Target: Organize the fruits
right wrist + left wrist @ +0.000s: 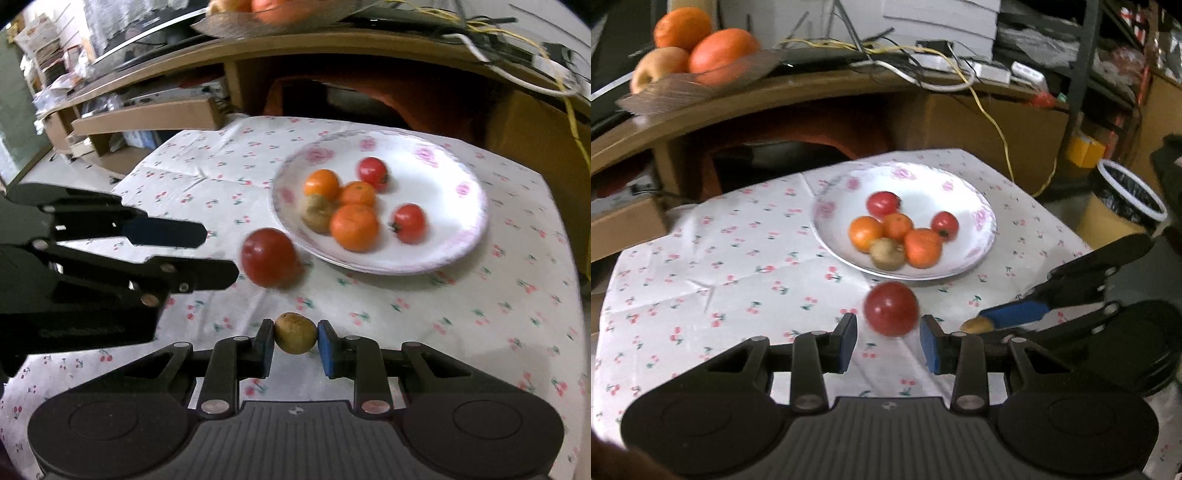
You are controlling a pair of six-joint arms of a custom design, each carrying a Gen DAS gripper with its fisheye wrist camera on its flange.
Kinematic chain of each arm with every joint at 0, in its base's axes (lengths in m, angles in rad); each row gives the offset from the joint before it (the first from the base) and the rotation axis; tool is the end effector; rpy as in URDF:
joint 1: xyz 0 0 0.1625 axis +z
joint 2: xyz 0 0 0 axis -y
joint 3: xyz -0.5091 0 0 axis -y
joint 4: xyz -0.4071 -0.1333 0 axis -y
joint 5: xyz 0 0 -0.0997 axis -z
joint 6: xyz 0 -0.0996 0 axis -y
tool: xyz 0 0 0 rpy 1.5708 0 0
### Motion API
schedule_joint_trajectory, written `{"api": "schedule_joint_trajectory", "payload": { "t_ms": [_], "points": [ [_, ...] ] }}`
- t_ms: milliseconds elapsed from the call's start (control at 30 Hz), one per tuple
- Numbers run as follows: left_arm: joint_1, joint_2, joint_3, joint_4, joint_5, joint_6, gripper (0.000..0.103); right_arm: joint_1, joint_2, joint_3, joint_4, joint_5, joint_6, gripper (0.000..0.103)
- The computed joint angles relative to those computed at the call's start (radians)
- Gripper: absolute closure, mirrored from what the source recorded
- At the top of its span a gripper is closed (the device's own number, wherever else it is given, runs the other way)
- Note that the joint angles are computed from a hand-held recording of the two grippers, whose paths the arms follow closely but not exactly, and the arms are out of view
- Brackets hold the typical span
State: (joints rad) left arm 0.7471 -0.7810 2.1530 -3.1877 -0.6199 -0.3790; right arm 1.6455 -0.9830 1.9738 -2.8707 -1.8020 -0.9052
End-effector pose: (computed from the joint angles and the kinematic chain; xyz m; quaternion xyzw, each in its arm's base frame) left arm -0.2598 -0.5329 0.0899 0.1401 0.8730 -0.3466 0.3132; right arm 0.1572 -0.6199 0.1836 0.4462 -0.8744 0.0939 0.1660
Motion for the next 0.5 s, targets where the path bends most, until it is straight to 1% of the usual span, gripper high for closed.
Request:
{"api": "schedule_joint_trajectory", "payload": {
  "t_ms": [167,300,500],
  "points": [
    [0.020,0.037,-0.044,0.028,0.018,-0.001,0.060,-0.022,-0.025,0.001,0.012,-0.001,0.010,0.078],
    [0.036,0.064,-0.070,0.005,0.022,0.021,0.056,-0.031,-0.033,-0.004,0.028,-0.001,0.012,0.078],
    [0.058,0.096,-0.099,-0.006,0.030,0.041,0.055,-0.034,-0.032,-0.009,0.038,-0.005,0.016,0.078]
  ]
}}
